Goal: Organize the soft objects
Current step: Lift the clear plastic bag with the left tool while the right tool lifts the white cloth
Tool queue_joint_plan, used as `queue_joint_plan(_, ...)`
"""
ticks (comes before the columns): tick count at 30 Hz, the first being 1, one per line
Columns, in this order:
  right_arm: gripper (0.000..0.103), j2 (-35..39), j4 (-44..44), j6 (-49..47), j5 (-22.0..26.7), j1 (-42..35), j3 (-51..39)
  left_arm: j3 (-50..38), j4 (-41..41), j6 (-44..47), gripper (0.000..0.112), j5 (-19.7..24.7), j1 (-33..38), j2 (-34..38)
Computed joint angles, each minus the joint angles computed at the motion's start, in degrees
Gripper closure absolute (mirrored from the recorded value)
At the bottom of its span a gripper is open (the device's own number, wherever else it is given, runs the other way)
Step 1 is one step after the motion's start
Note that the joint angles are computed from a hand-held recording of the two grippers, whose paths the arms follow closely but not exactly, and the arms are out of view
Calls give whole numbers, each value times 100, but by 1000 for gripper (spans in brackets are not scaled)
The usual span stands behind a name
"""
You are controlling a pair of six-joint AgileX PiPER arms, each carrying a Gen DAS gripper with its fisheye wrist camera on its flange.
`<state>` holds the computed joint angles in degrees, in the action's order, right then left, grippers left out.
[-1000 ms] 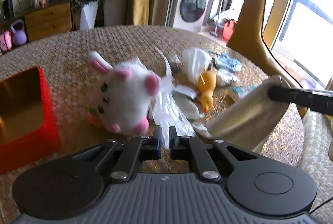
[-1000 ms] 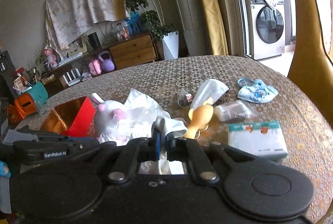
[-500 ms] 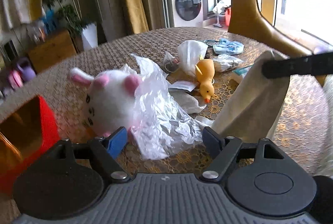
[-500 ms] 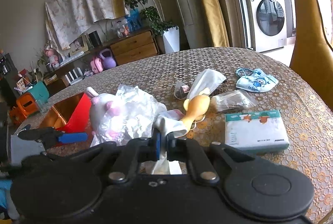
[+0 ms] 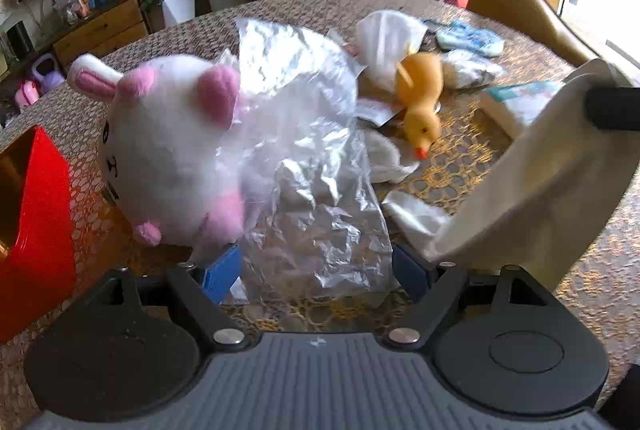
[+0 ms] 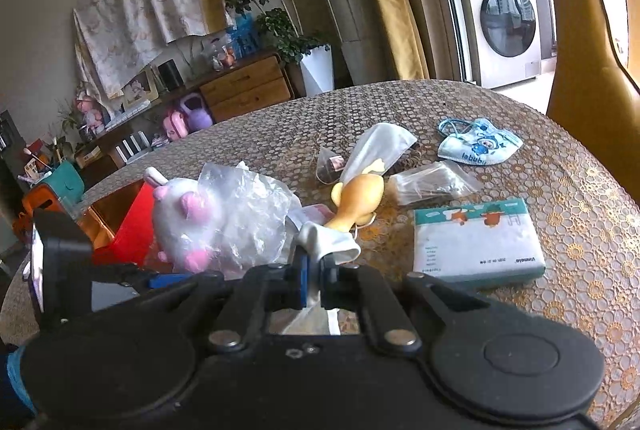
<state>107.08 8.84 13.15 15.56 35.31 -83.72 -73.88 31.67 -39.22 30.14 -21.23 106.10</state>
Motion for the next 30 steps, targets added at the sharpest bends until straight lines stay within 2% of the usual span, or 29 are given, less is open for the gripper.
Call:
queue_joint_plan(3, 98, 36, 93, -78, -1, -8, -9, 57, -279, 152, 30, -154, 128, -1)
queue_joint_plan(5, 98, 52, 158, -133, -4, -16, -7, 77, -555, 348, 40, -250, 206, -10)
queue_joint_plan(7, 98, 78, 176, -139, 14, -23, -26, 54, -742, 499, 62, -286, 264, -29)
queue_joint_plan(8, 98, 92, 166, -119, 26, -25, -42, 73, -801, 562, 67, -316, 291, -47)
queue_joint_plan(10, 98, 113, 209, -131, 32, -28, -52, 101, -782, 574, 83, -334, 341, -75)
queue_joint_plan(11, 98, 119, 212, -126, 33, -26, -52, 89, -783, 582, 87, -318, 360, -80)
queue_joint_plan(13, 98, 143, 190, -104, 46, -11, -76, 117, -774, 652, 103, -343, 397, -100)
queue_joint_plan(15, 98, 160, 171, -76, 58, 3, -96, 148, -765, 657, 108, -345, 422, -133)
queue_joint_plan(18, 98, 159, 57, 36, 48, 41, -96, 314, -676, 534, 109, -490, 477, -292)
queue_joint_plan(25, 98, 160, 2, 119, 36, 36, -101, 640, -1373, 1062, 109, -747, 619, -856)
queue_joint_plan(30, 98, 60, -123, 281, 48, 114, -114, 822, -1848, 1509, 109, -728, 722, -1407)
